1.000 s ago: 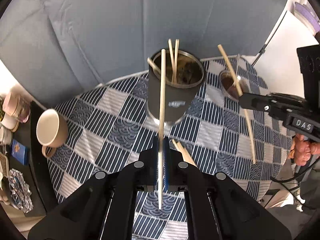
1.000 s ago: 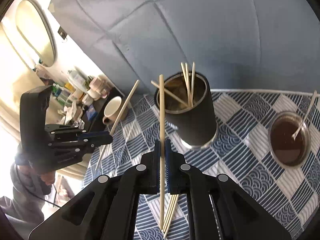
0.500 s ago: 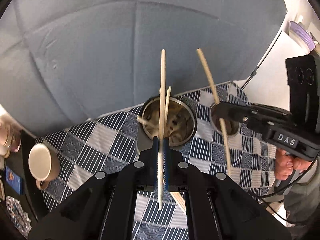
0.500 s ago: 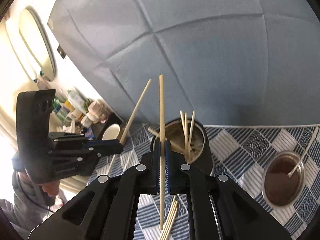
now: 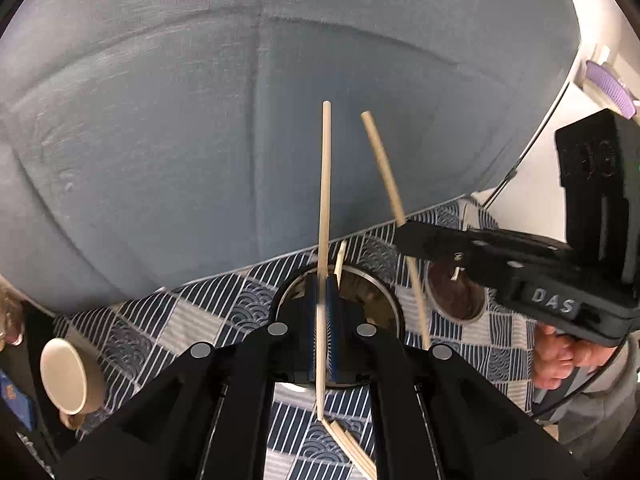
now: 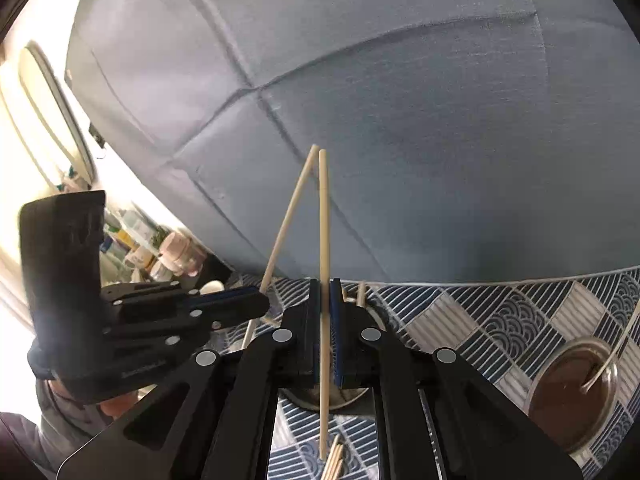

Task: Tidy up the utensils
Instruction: 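Lift and carry both held sticks upright over the black holder, then lower the sticks into the holder and open the left tool while the right tool releases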

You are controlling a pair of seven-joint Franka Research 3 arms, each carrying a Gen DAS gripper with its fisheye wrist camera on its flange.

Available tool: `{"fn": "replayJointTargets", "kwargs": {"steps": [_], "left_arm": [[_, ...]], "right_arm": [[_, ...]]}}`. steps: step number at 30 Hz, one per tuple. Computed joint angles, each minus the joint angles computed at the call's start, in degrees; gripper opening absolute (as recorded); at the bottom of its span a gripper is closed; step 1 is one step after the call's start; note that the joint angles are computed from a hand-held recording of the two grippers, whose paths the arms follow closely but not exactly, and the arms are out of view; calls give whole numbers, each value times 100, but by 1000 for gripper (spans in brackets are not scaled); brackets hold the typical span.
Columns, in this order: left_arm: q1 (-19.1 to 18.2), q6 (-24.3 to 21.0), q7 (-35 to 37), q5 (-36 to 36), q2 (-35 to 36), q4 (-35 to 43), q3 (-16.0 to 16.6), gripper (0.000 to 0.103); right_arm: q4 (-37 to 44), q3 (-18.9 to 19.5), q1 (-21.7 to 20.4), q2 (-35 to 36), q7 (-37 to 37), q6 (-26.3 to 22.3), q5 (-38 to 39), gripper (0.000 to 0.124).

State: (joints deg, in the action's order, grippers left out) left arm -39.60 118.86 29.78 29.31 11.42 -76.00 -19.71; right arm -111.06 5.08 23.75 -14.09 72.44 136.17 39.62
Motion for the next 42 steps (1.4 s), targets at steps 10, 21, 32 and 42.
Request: {"fn": "replayJointTargets", "kwargs": {"steps": [10,21,32,42], "left_arm": [[54,835,-443,510,-103,-438,76,5],[97,1531,-2083,1677,-289,-1229,124,5],[248,1989,-2639,2102,-476,-1789,50,5],[334,2224,-3037,2317,-540,-2046,-12,5]], "right_arm": [[-51,-64,183,108,-733,636,958,5],[-565,-21,405,-53,-1608,1456,1466,6],[-691,-16,539,29,-1742,2141,1779,6],[-1085,25,564,-90,-1444,2197,1459,6]]}}
